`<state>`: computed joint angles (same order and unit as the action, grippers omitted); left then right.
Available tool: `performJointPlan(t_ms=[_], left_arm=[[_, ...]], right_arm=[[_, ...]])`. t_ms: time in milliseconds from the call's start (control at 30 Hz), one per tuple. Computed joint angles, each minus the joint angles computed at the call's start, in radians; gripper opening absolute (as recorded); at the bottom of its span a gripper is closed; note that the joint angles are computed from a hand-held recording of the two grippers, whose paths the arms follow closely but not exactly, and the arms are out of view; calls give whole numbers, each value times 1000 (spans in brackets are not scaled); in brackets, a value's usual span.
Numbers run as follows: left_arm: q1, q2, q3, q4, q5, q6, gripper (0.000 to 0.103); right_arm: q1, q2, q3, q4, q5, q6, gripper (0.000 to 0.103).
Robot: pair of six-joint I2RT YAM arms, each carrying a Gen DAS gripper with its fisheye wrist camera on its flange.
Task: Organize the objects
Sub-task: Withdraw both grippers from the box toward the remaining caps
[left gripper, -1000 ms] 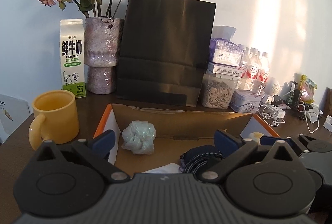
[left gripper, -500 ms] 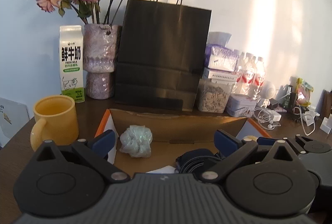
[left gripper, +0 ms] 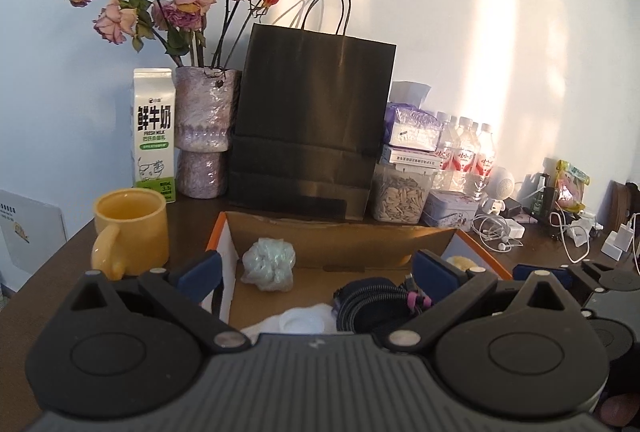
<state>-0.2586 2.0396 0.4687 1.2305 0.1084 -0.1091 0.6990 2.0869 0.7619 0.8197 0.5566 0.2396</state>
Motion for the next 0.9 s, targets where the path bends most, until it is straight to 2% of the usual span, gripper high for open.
performJointPlan(t_ms=[567,900], left_arm=[[40,-99,-253,103,5,32,103],[76,-19,-364,241,14,41,103]], right_arm=[[154,-109,-254,14,117,133,103],[228,-131,-396,29,170,235,103]])
